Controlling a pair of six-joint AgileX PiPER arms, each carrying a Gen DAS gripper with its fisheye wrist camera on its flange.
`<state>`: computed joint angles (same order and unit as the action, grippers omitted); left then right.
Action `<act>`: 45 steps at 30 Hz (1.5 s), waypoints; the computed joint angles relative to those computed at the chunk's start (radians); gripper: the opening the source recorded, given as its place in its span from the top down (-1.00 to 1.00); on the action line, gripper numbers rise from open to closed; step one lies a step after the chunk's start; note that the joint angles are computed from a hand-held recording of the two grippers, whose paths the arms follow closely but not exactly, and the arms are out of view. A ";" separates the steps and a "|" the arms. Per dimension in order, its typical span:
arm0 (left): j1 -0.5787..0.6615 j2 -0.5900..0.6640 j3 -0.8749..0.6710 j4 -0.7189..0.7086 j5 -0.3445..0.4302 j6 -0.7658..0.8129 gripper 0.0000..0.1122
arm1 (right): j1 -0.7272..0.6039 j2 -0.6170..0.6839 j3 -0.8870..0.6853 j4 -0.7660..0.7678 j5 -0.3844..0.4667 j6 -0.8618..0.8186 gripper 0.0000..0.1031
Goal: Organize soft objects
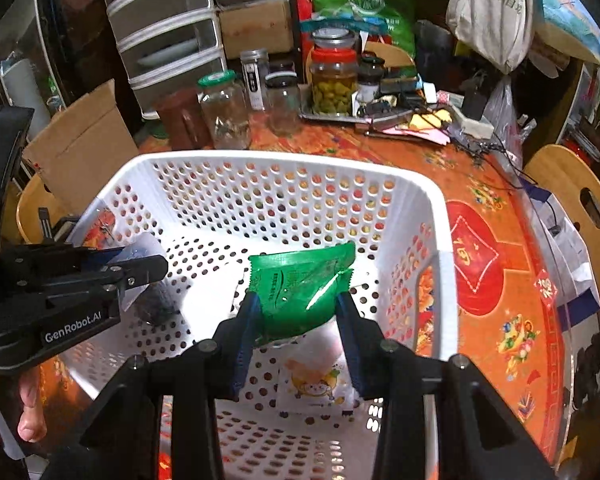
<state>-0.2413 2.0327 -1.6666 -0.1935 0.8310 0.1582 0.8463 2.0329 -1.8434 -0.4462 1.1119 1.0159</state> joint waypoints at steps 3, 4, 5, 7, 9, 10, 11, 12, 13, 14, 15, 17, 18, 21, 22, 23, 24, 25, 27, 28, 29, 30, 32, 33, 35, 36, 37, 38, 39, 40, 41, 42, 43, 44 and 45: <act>0.001 0.008 0.004 0.001 -0.011 -0.001 0.67 | -0.010 0.024 -0.018 0.017 0.008 -0.020 0.25; 0.001 0.001 0.017 0.007 -0.022 0.000 0.65 | -0.015 0.026 -0.015 0.025 0.001 -0.021 0.24; -0.001 -0.005 0.029 0.011 -0.032 0.004 0.62 | -0.014 0.028 -0.014 0.023 -0.002 -0.018 0.22; -0.005 -0.014 0.047 0.016 -0.052 0.015 0.25 | -0.008 0.035 -0.020 0.009 -0.001 -0.020 0.19; -0.013 -0.038 0.084 0.041 -0.098 0.000 -0.12 | -0.010 0.034 -0.016 0.019 -0.015 -0.029 0.18; -0.016 -0.044 0.092 0.052 -0.110 -0.009 -0.22 | -0.009 0.032 -0.013 0.018 -0.020 -0.026 0.13; -0.019 -0.052 0.101 0.063 -0.121 -0.018 -0.23 | -0.004 0.034 -0.017 0.005 -0.013 -0.020 0.01; -0.020 -0.058 0.107 0.066 -0.126 -0.019 -0.23 | 0.000 0.030 -0.011 -0.003 -0.017 -0.015 -0.05; -0.019 -0.063 0.110 0.065 -0.126 -0.018 -0.23 | 0.001 0.023 -0.003 -0.006 -0.024 -0.012 -0.16; -0.019 -0.074 0.121 0.070 -0.133 -0.021 -0.23 | 0.003 0.014 0.007 -0.012 -0.028 -0.007 -0.21; -0.018 -0.088 0.137 0.076 -0.145 -0.024 -0.23 | 0.006 0.004 0.018 -0.019 -0.032 0.001 -0.21; -0.015 -0.118 0.168 0.090 -0.168 -0.032 -0.26 | 0.013 -0.033 0.062 -0.040 -0.057 0.026 -0.22; -0.009 -0.136 0.185 0.081 -0.179 -0.024 -0.29 | 0.017 -0.046 0.077 -0.049 -0.064 0.036 -0.23; 0.006 -0.187 0.235 0.056 -0.207 0.002 -0.33 | 0.026 -0.092 0.131 -0.068 -0.088 0.065 -0.29; 0.008 -0.205 0.250 0.057 -0.214 0.008 -0.34 | 0.030 -0.106 0.146 -0.074 -0.091 0.073 -0.31; 0.010 -0.225 0.270 0.057 -0.224 0.013 -0.34 | 0.038 -0.120 0.162 -0.084 -0.091 0.085 -0.33; 0.015 -0.247 0.291 0.045 -0.231 0.030 -0.38 | 0.044 -0.135 0.179 -0.091 -0.095 0.097 -0.35; 0.020 -0.265 0.309 0.033 -0.236 0.044 -0.42 | 0.052 -0.150 0.196 -0.099 -0.100 0.109 -0.40; 0.023 -0.313 0.357 0.033 -0.258 0.055 -0.48 | 0.070 -0.178 0.230 -0.120 -0.111 0.136 -0.46; 0.024 -0.334 0.379 0.030 -0.264 0.064 -0.53 | 0.083 -0.193 0.248 -0.134 -0.115 0.154 -0.51; 0.027 -0.356 0.401 0.010 -0.272 0.088 -0.57 | 0.098 -0.209 0.265 -0.146 -0.118 0.173 -0.57; 0.031 -0.380 0.429 -0.012 -0.282 0.116 -0.67 | 0.110 -0.218 0.274 -0.154 -0.117 0.187 -0.60; 0.034 -0.428 0.484 -0.030 -0.306 0.140 -0.81 | 0.140 -0.239 0.295 -0.175 -0.113 0.217 -0.73; 0.039 -0.459 0.517 -0.056 -0.315 0.169 -0.83 | 0.153 -0.246 0.301 -0.180 -0.107 0.228 -0.77; 0.050 -0.496 0.554 -0.093 -0.314 0.208 -0.83 | 0.175 -0.258 0.308 -0.186 -0.093 0.252 -0.85; 0.055 -0.512 0.570 -0.106 -0.312 0.221 -0.83 | 0.189 -0.266 0.315 -0.193 -0.091 0.269 -0.86; 0.060 -0.526 0.585 -0.122 -0.312 0.235 -0.83 | 0.207 -0.278 0.326 -0.207 -0.088 0.291 -0.87; 0.065 -0.546 0.605 -0.136 -0.312 0.248 -0.83 | 0.226 -0.288 0.339 -0.224 -0.082 0.317 -0.89; 0.073 -0.572 0.629 -0.146 -0.312 0.260 -0.83 | 0.242 -0.299 0.351 -0.238 -0.078 0.341 -0.89; 0.082 -0.604 0.659 -0.161 -0.317 0.277 -0.83 | 0.259 -0.310 0.362 -0.250 -0.070 0.366 -0.89; 0.090 -0.627 0.683 -0.177 -0.324 0.296 -0.83 | 0.282 -0.320 0.369 -0.261 -0.051 0.399 -0.89; 0.107 -0.671 0.718 -0.206 -0.321 0.331 -0.83 | 0.301 -0.325 0.371 -0.268 -0.030 0.423 -0.89; 0.126 -0.697 0.742 -0.245 -0.317 0.376 -0.83 | 0.330 -0.332 0.374 -0.284 0.000 0.456 -0.89; 0.151 -0.727 0.766 -0.294 -0.306 0.430 -0.83 | 0.352 -0.336 0.379 -0.297 0.018 0.477 -0.89; 0.187 -0.779 0.807 -0.357 -0.288 0.496 -0.83 | 0.388 -0.341 0.383 -0.319 0.054 0.509 -0.89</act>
